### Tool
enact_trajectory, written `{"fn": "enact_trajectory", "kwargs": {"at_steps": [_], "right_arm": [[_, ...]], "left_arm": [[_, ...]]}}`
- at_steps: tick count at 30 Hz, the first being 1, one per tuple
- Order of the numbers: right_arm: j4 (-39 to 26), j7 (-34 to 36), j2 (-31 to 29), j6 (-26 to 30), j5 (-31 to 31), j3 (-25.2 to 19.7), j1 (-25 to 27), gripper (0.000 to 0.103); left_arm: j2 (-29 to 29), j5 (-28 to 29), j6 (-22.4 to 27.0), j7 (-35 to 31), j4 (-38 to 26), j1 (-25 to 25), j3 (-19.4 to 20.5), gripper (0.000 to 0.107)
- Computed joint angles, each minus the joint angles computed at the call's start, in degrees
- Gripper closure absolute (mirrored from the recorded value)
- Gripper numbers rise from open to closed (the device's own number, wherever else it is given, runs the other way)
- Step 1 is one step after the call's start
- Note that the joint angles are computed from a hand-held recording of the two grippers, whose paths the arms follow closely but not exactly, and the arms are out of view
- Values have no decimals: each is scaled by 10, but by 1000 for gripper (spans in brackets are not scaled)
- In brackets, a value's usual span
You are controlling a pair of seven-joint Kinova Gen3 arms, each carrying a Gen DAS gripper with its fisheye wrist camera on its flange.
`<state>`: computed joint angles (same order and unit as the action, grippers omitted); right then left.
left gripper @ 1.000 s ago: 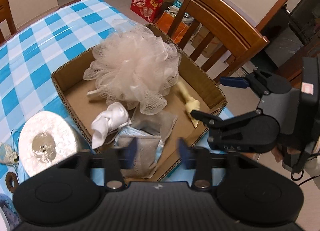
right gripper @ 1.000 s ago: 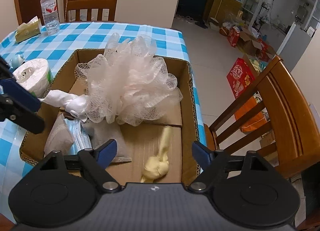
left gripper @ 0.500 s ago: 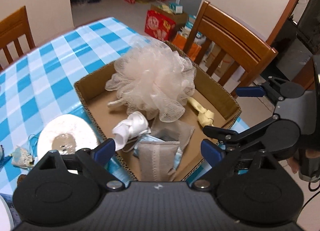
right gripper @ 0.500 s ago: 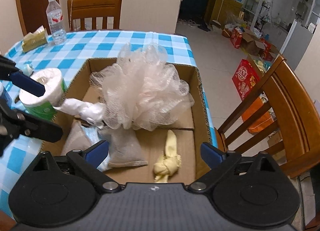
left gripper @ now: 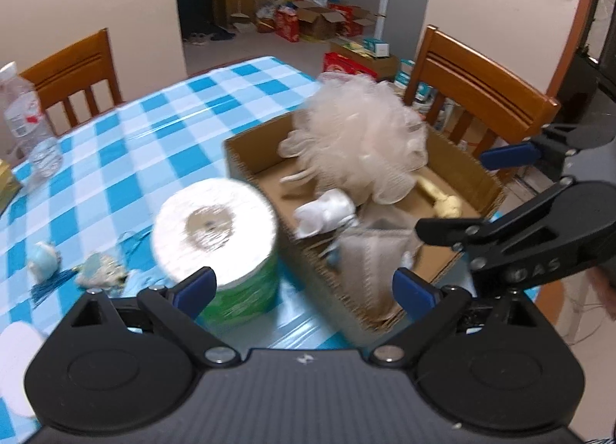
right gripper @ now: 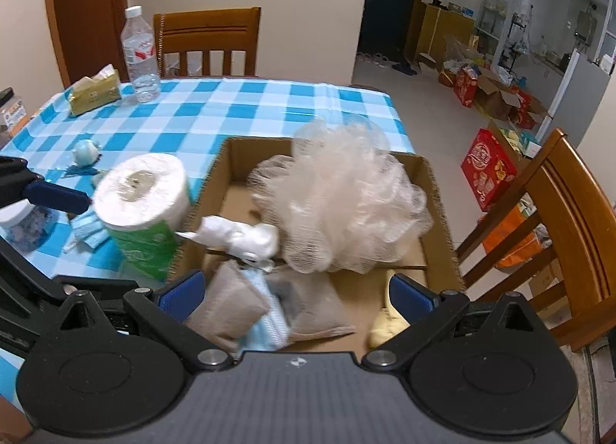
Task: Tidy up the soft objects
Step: 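Move both open tools back over the table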
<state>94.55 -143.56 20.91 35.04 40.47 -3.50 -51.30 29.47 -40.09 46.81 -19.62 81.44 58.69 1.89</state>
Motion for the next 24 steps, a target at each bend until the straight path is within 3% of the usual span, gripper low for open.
{"fn": "enact_trajectory", "kwargs": {"at_steps": [6,10,13,18,24], "right_arm": [[-22,-22,12,23,14,-3,-32,0],[-42,-16,24,35,7,-11,-45,0],[-61,-8,37,45,-2,-15,-56,0],[-108,6,67,74,-22,-14,-81,0],[-156,2,98,114,-41,-6,-115,0]], "left_arm": [[-36,-34,-7,71,76,13,-10,9],[-65,-48,-11,116,128,-1,4,9],[-83,-40,-5,106,155,-25,26,9],[-105,-77,3,105,202,-35,45,10],[-115,-105,-33,83,236,-69,59,10]]}}
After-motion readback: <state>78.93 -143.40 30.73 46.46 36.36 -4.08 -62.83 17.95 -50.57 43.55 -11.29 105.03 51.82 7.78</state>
